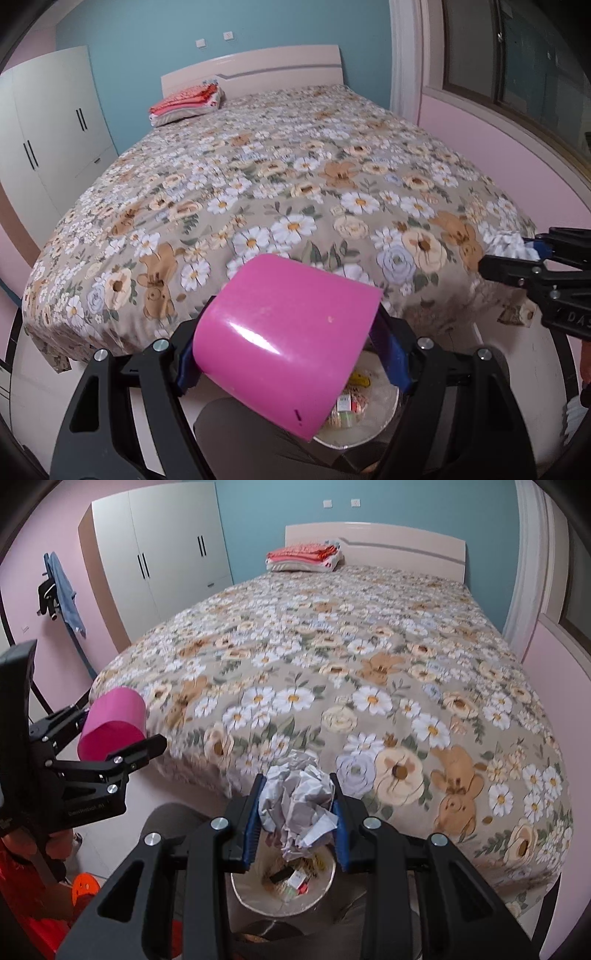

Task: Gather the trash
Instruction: 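Carry the pink cup and crumpled paper over the trash bin with both tools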

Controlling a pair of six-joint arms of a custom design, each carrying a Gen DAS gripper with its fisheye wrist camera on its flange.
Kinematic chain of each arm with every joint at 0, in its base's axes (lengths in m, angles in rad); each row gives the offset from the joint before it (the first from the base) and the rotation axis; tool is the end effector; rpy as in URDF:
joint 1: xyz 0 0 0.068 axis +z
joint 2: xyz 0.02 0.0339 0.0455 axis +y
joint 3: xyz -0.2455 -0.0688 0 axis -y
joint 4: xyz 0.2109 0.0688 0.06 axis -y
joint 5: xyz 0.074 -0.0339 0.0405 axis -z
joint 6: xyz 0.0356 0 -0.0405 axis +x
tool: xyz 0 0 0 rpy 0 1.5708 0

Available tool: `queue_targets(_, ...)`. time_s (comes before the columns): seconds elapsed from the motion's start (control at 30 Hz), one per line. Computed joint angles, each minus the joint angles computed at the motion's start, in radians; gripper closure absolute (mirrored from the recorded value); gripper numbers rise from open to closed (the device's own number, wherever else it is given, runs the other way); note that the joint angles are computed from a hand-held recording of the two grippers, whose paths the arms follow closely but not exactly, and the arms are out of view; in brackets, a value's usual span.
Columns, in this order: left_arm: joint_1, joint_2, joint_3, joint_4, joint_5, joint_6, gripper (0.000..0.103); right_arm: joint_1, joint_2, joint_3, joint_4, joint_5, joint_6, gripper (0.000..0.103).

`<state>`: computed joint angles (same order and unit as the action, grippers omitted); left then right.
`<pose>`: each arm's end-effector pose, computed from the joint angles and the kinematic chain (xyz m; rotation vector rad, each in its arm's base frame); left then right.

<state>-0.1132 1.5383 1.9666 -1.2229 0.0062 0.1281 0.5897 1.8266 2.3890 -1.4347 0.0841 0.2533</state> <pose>0.2541 -0.0291 0.4228 0.2877 2.3478 -0.0001 0.2501 0.1638 0.4304 -0.3743 2.4293 0.2718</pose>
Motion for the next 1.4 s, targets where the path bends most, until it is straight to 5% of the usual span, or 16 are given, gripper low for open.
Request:
queue_targets(0.27, -0.016, -0.1, -0.318, 0.127, 0.028, 0.029, 0.027, 0.032, -0.139, -0.409, 0.193, -0.02, 0.054, 0.068)
queue_targets(0.63, -0.022, 0.014, -0.633, 0.338, 0.035, 0.052, 0.027, 0.004, -0.105, -0.832, 0.461, -0.115, 0.102, 0.068)
queue_targets(1.03, -0.024, 0.376, -0.688, 0.501, 0.006, 0.03, 0.027, -0.019, 0.141, -1.013, 0.637, -0.212, 0.102, 0.068)
queue_targets(1.4, -0.02, 0.661, -0.607, 0.527, 0.071, 0.0, 0.027, -0.026, 0.375, -0.979, 0.695, -0.274, 0.107, 0.068)
